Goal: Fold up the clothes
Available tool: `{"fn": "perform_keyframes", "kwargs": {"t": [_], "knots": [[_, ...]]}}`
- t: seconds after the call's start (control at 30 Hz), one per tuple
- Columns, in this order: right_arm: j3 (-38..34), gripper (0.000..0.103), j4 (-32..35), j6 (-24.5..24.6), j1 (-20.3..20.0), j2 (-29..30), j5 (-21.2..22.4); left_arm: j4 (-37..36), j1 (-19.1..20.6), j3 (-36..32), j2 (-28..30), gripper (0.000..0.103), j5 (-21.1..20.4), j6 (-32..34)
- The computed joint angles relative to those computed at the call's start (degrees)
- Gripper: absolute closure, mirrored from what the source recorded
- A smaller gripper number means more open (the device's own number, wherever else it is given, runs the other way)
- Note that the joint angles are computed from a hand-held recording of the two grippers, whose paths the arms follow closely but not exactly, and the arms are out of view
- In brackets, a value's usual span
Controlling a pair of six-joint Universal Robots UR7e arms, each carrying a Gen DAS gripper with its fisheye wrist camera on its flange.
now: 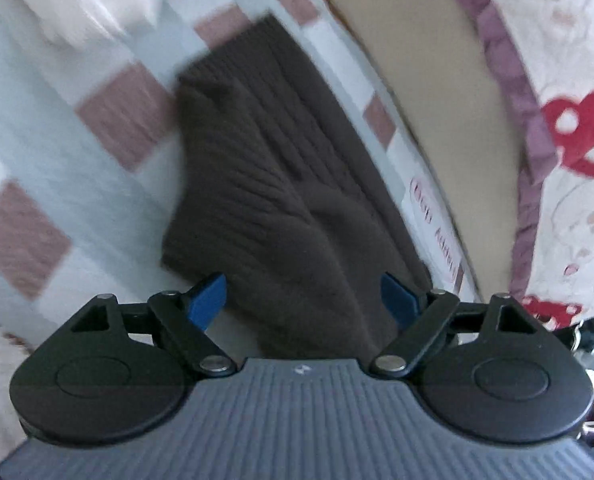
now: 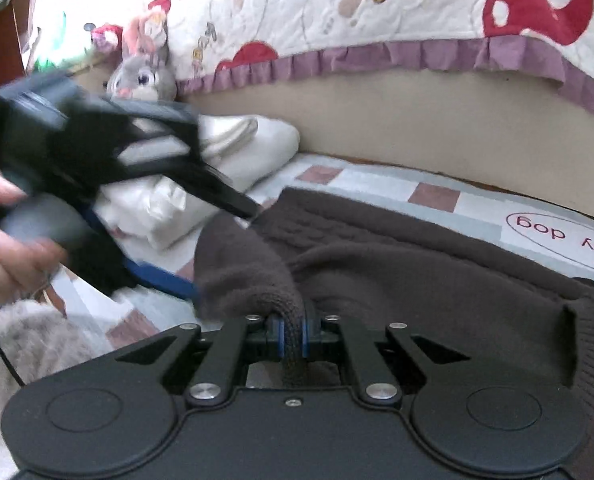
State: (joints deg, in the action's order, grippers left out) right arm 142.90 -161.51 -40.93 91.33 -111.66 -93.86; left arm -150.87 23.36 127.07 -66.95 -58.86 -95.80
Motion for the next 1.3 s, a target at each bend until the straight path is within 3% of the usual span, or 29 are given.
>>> {"fn": "perform_keyframes", "kwargs": {"t": [0.07, 0.13, 0.17, 0.23, 0.3, 0.4, 0.47, 0.53, 0.63, 0.7, 0.83, 0.87, 0.9, 1.07, 1.13, 1.2, 1.3], "knots": [[0.3, 0.095, 0.3, 0.1, -0.3, -0.6, 1.6, -2.0, 0.9, -0.5, 2.3, 0.021, -0.3, 3.1], [-0.3, 0.095, 5.5, -1.3, -1.6, -2.2, 4.7, -1.8, 0.3, -0.9, 3.7, 0.077, 2.2, 8.5], [-1.5, 0.094, 11.1, -1.8, -2.9, -3.4, 7.6, 1.5, -0.9, -1.8, 4.5, 0.090, 5.2, 11.9], [-4.5, 0.087, 21.2, -1.9, -5.2, -4.9, 12.1, 6.3, -3.4, -2.4, 5.2, 0.090, 9.5, 13.2], [-6.5, 0.083, 25.1, 0.7, -6.6, -6.1, 13.5, 4.2, -4.6, -1.2, 5.6, 0.091, 10.8, 13.3], [-7.1, 0.064, 21.3, 6.5, -10.2, -6.7, 15.1, 3.8, -4.8, -0.6, 5.9, 0.091, 11.2, 12.5], [-6.8, 0.060, 12.7, 13.2, -10.2, -4.0, 9.6, 3.2, -4.5, -0.5, 6.0, 0.090, 10.9, 12.3], [-8.0, 0.058, 8.7, 17.3, -10.2, -0.5, 4.0, 3.2, -4.1, -0.6, 6.0, 0.090, 10.7, 12.6], [-10.9, 0.065, 10.8, 20.6, -9.8, 4.3, -3.2, 2.6, -3.8, -0.7, 6.9, 0.088, 10.6, 12.9], [-11.4, 0.075, 12.9, 18.8, -6.9, 8.1, -12.1, 1.8, -3.9, -0.2, 7.0, 0.088, 10.8, 12.9], [-4.9, 0.074, -2.0, 1.9, -0.7, 11.3, -22.2, 1.6, -4.2, -0.1, 7.5, 0.088, 11.5, 13.9], [-4.3, 0.075, -3.3, 0.8, 0.9, 11.7, -24.3, 2.2, -4.2, -0.4, 7.6, 0.088, 11.7, 13.9], [-3.8, 0.085, -2.1, 0.6, 2.3, 11.0, -25.3, 2.6, -4.3, -0.6, 7.8, 0.088, 11.8, 14.0], [-3.9, 0.086, 3.1, -1.2, -0.1, 8.5, -21.2, 1.7, -4.5, -0.5, 8.4, 0.088, 12.5, 14.5], [-4.9, 0.086, 4.9, 1.2, -0.9, 8.3, -19.6, 0.3, -5.0, -0.7, 9.1, 0.091, 13.8, 18.3], [-5.4, 0.086, 7.2, 1.1, -1.3, 6.7, -18.1, -4.3, -5.6, -1.3, 10.2, 0.091, 14.8, 26.1], [-6.7, 0.086, 14.2, 7.6, -7.0, -1.2, -8.2, -12.7, -6.9, -4.3, 13.1, 0.091, 13.9, 41.0]]}}
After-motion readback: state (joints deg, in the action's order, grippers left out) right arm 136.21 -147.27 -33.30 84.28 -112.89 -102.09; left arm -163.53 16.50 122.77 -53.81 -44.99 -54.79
